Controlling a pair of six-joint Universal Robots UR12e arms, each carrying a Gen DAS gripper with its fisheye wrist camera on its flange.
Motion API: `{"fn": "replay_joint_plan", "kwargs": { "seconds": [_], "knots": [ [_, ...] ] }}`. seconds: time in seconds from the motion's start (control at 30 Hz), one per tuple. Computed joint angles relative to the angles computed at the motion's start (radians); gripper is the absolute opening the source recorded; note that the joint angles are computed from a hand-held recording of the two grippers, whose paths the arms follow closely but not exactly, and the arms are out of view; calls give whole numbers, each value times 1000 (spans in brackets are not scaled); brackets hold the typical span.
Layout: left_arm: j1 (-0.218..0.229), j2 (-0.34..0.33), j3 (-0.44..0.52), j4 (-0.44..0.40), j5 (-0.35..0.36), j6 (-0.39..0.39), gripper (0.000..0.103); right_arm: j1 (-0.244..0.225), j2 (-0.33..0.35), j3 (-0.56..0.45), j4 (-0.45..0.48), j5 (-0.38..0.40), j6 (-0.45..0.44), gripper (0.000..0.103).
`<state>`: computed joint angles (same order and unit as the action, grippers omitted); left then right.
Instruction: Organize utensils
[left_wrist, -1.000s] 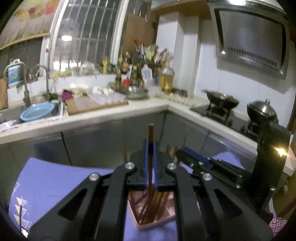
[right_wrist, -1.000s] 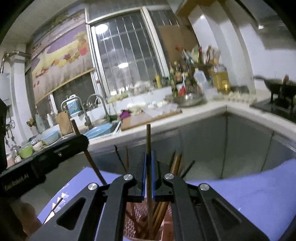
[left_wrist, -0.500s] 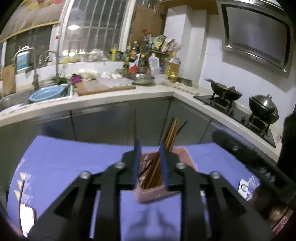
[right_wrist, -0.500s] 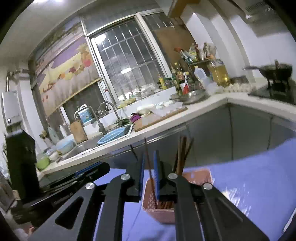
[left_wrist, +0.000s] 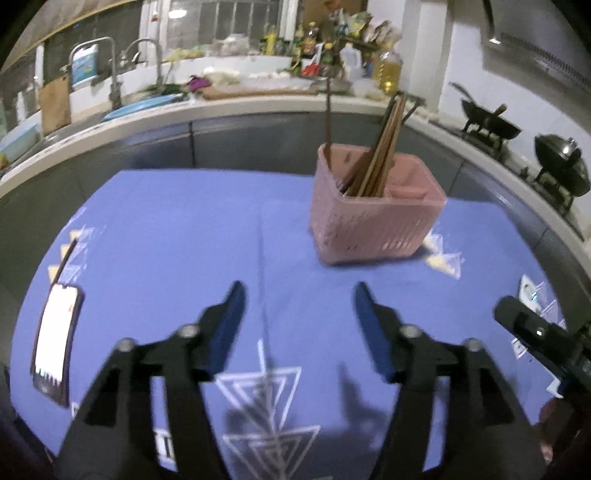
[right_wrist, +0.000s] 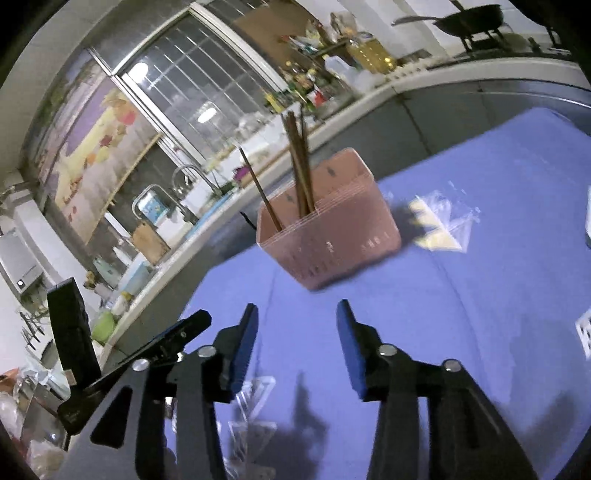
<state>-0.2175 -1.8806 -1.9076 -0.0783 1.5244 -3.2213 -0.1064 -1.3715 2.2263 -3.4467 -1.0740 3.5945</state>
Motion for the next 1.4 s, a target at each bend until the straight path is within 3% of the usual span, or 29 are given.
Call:
{"fn": "replay_joint_plan", "kwargs": {
  "seconds": [0.23,0.37,0.7,0.93,1.13,1.4],
  "knots": [
    [-21,13,-15,-49,62,34,89,7,-29,30,26,-15,-5,63],
    [-22,25,-29,-41,37,45,97,14,-36,36,37,-21,-2,66],
    [-28,38,-45,-64,25,36,97,34,-56,41,97,-61,-11,70],
    [-38,35,-46,-22,118,15,97,56,-68,47,55,-122,-51,71],
    [-54,33,-52,53,191,47,97,62,-70,53,10,-137,-66,71],
    [-77,23,-57,152,267,117,97,67,-76,62,22,-130,-58,71]
  ]
}}
